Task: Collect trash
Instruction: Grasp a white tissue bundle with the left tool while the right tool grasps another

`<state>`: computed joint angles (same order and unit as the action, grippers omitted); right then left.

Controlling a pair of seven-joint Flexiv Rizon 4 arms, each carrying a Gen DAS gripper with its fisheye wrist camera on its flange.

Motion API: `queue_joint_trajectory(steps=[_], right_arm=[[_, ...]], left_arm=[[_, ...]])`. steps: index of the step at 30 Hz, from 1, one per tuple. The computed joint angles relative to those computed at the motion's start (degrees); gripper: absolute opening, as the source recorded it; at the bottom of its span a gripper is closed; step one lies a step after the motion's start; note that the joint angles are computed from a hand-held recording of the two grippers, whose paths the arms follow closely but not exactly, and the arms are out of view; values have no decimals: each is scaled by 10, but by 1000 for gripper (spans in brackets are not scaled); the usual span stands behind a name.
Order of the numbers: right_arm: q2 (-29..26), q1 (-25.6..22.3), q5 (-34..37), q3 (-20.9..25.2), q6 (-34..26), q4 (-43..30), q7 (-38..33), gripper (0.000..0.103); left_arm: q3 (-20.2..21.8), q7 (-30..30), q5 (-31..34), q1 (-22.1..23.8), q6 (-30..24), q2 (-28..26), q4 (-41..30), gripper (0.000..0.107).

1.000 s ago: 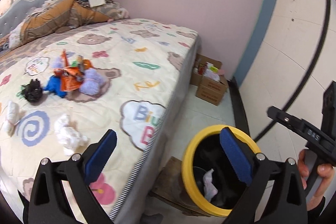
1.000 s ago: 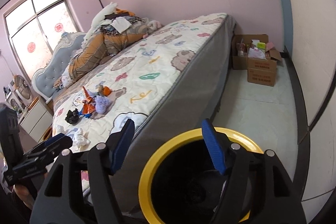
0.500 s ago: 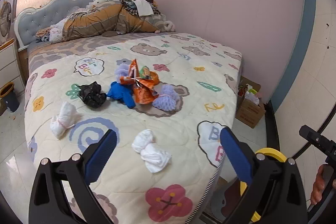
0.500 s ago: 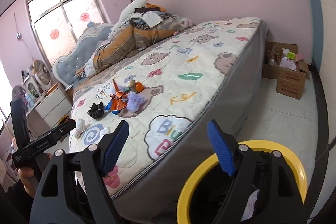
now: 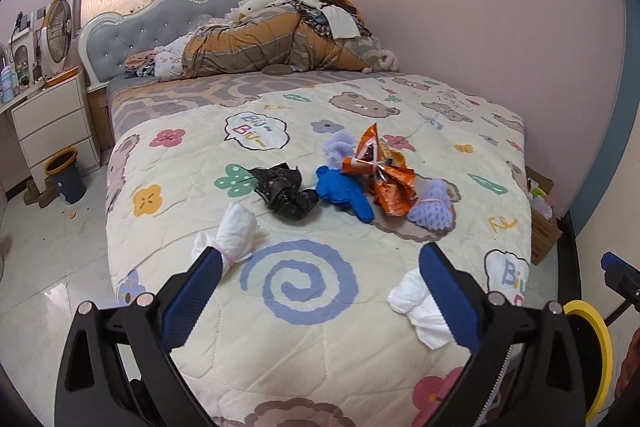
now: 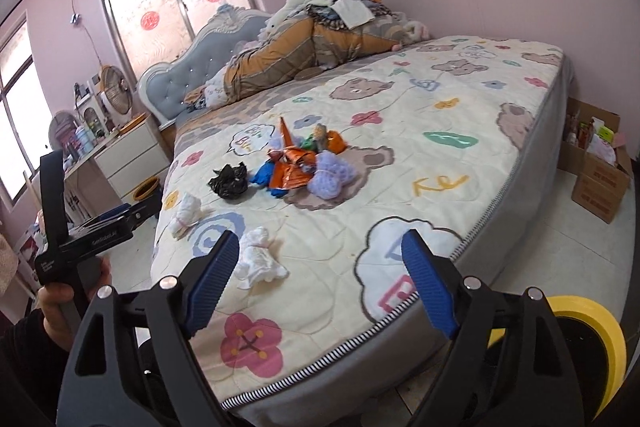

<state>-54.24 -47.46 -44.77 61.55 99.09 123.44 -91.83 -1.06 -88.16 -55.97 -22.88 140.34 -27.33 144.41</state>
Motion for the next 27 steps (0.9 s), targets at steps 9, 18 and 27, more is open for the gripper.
queue_joint_trajectory(steps=[9, 18, 27], right_arm=[[14, 114, 20, -60, 12, -23, 7, 81], [59, 271, 34, -186, 67, -32, 35, 82], [96, 432, 55, -335, 145, -31, 65, 82]], left_arm=[[26, -56, 84, 67, -22, -13, 19, 95], [51, -94, 161, 129, -47, -33, 19, 95], [63, -137, 240, 185, -62, -60, 1, 95]])
